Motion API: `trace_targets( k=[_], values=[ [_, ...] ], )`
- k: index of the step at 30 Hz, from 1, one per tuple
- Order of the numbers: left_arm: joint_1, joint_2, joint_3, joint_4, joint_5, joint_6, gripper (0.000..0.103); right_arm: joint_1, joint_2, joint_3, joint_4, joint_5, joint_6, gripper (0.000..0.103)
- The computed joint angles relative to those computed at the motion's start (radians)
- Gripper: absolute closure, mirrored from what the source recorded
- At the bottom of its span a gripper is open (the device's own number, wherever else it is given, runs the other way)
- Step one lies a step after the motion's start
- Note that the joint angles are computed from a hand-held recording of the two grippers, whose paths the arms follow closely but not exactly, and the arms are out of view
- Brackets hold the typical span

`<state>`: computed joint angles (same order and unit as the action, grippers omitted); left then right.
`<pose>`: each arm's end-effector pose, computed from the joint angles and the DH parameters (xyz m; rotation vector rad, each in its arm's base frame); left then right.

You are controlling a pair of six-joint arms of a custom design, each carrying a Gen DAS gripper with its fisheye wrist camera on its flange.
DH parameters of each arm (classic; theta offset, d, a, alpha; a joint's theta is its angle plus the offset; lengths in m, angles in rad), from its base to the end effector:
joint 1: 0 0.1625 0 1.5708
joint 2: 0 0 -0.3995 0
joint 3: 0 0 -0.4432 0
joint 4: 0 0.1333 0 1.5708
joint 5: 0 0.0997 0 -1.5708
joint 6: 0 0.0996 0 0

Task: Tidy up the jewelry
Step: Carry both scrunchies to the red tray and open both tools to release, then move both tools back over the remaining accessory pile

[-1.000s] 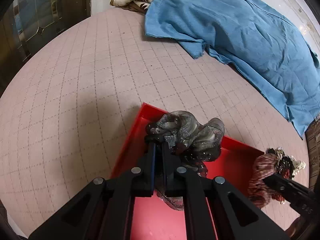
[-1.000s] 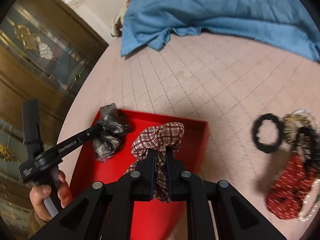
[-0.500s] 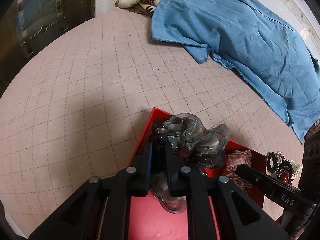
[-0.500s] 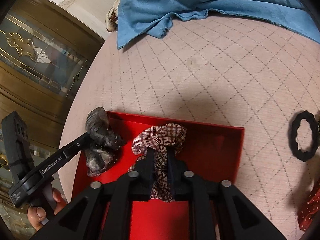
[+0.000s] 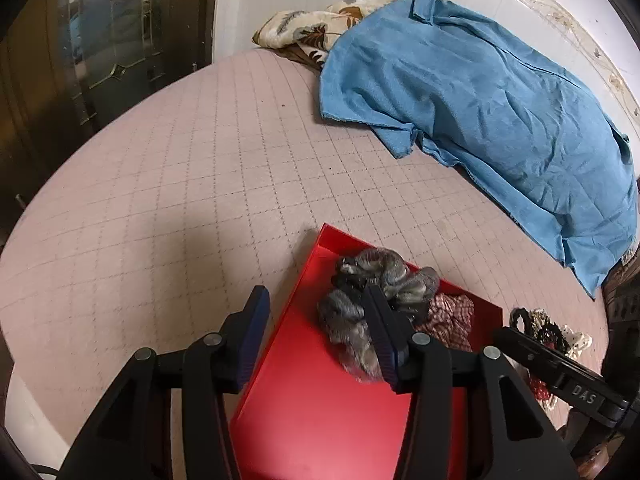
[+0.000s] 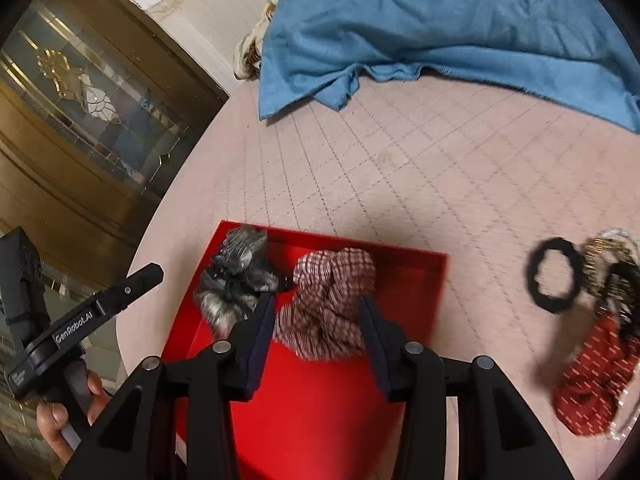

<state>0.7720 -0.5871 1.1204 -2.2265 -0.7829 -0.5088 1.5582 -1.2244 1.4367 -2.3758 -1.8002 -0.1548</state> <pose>-0.4466 -0.7194 0.1009 0.2963 2.4672 -0.7489 0.1018 -0.7071 0.4201 0.0991 -2.7553 0.8118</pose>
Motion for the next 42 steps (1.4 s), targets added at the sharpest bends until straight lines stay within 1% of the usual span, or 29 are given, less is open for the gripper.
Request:
trace_targets(
  k=[4,6,10,13,17,24,26,27,30,32,37,42],
  values=[
    [-0.037,-0.039,0.067,-0.008,0.019,-0.033,0.053,-0.005,-0.083,0.078,-0.019,0.005,-0.008,0.052],
    [-0.054,-0.052,0.093,-0.012,0.021,-0.045,0.052,-0.009,-0.131,0.123,-0.036,0.005,-0.026,0.051],
    [-0.101,-0.067,0.140,-0.021,0.035,-0.033,0.050,-0.017,-0.239,0.228,-0.089,-0.039,-0.078,0.049],
    [-0.136,-0.065,0.159,-0.025,0.060,-0.017,0.046,-0.032,-0.307,0.283,-0.107,-0.055,-0.100,0.047],
    [-0.174,-0.054,0.167,-0.037,0.060,0.002,0.044,-0.073,-0.413,0.366,-0.138,-0.066,-0.117,0.040],
    [-0.218,-0.017,0.146,-0.020,0.041,0.025,0.043,-0.173,-0.566,0.453,-0.165,-0.057,-0.123,0.040],
    [-0.225,-0.008,0.140,-0.016,0.038,0.021,0.037,-0.203,-0.603,0.469,-0.169,-0.052,-0.121,0.040],
    [-0.228,-0.003,0.140,-0.019,0.035,0.018,0.036,-0.219,-0.620,0.477,-0.173,-0.053,-0.118,0.040],
    [-0.233,0.015,0.129,-0.012,0.021,0.009,0.036,-0.265,-0.667,0.497,-0.176,-0.041,-0.113,0.040],
    [-0.235,0.033,0.113,0.006,-0.006,0.009,0.036,-0.298,-0.693,0.507,-0.177,-0.030,-0.107,0.039],
    [-0.247,0.081,0.079,0.022,-0.051,0.051,0.036,-0.368,-0.726,0.516,-0.164,0.004,-0.087,0.039],
    [-0.245,0.135,0.018,0.048,-0.097,0.070,0.036,-0.384,-0.722,0.517,-0.159,0.017,-0.085,0.039]
  ],
)
